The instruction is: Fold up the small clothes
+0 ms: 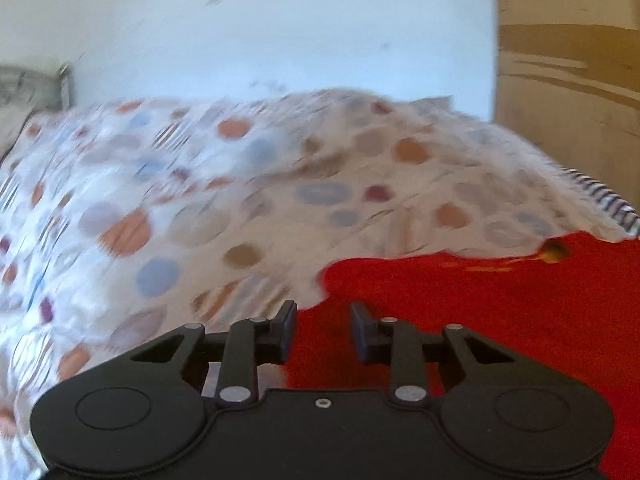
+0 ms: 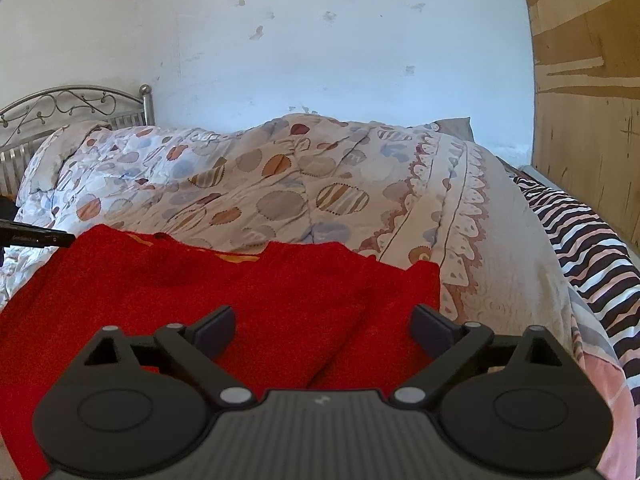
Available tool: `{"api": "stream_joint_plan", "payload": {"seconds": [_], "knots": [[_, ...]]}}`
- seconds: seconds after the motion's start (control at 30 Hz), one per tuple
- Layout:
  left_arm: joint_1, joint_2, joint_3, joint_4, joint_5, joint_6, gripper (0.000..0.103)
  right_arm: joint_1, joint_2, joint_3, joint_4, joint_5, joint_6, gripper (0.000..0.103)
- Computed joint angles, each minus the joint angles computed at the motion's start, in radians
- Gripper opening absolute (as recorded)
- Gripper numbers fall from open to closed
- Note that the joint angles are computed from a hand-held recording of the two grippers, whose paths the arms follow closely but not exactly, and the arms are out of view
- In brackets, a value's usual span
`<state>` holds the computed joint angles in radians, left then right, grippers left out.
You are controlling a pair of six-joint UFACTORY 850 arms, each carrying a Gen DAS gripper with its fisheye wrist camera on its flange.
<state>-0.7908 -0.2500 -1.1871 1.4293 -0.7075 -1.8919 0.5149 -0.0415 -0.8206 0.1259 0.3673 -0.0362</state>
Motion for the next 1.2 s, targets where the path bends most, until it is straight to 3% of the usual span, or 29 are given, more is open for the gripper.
{"api": "stream_joint_plan", "payload": {"seconds": [0.07,0.13,0.2,0.27,0.37,0.43,0.53,0.6,0.63,0.7,0.73,0.77,0.8,0.83,0.87,0.9,1.03,1.2], "knots": [[0.015,0.001,0.003,-0.075,-0.010,0.045,0.035,0.008,0.002,0.004,0.062,0.004,-0.060,0.101],[0.019,0.028,0.038,-0.059,0.012,-0.022,0.040,0.015,0.011,0.014,0.132,0.018,-0.114,0.102],[0.005,0.065,0.085,0.040,0.017,-0.158,0.053,0.019,0.025,0.030,0.177,0.030,-0.129,0.103],[-0.023,0.103,0.136,0.163,0.004,-0.299,0.074,0.020,0.049,0.056,0.173,0.042,-0.091,0.103],[-0.062,0.146,0.192,0.283,0.004,-0.429,0.088,0.031,0.094,0.107,0.171,0.067,-0.034,0.103],[-0.082,0.174,0.229,0.334,0.034,-0.510,0.096,0.046,0.130,0.150,0.173,0.092,0.006,0.103],[-0.106,0.200,0.272,0.368,0.086,-0.598,0.097,0.084,0.176,0.210,0.220,0.153,0.020,0.103],[-0.116,0.207,0.288,0.359,0.122,-0.624,0.092,0.113,0.195,0.241,0.251,0.199,0.023,0.103],[-0.120,0.208,0.293,0.349,0.139,-0.629,0.084,0.124,0.201,0.252,0.258,0.217,0.034,0.103],[-0.116,0.209,0.298,0.330,0.187,-0.629,0.061,0.138,0.207,0.267,0.233,0.234,0.099,0.097],[-0.113,0.203,0.292,0.301,0.203,-0.613,0.040,0.145,0.205,0.267,0.239,0.230,0.106,0.091],[-0.111,0.196,0.282,0.246,0.217,-0.573,0.024,0.154,0.204,0.264,0.262,0.218,0.095,0.075],[-0.104,0.192,0.276,0.227,0.241,-0.570,0.018,0.161,0.199,0.257,0.289,0.202,0.082,0.056],[-0.099,0.194,0.279,0.245,0.255,-0.610,0.010,0.164,0.196,0.254,0.302,0.188,0.084,0.043],[-0.100,0.200,0.284,0.268,0.257,-0.658,0.008,0.166,0.197,0.253,0.319,0.181,0.083,0.019],[-0.105,0.206,0.285,0.261,0.247,-0.670,0.008,0.178,0.202,0.257,0.365,0.194,0.056,0.010],[-0.150,0.240,0.311,0.214,0.142,-0.720,0.007,0.211,0.216,0.261,0.538,0.212,-0.096,0.008],[-0.136,0.244,0.377,0.308,0.153,-0.932,0.007,0.220,0.194,0.266,0.576,0.218,-0.109,0.008]]}}
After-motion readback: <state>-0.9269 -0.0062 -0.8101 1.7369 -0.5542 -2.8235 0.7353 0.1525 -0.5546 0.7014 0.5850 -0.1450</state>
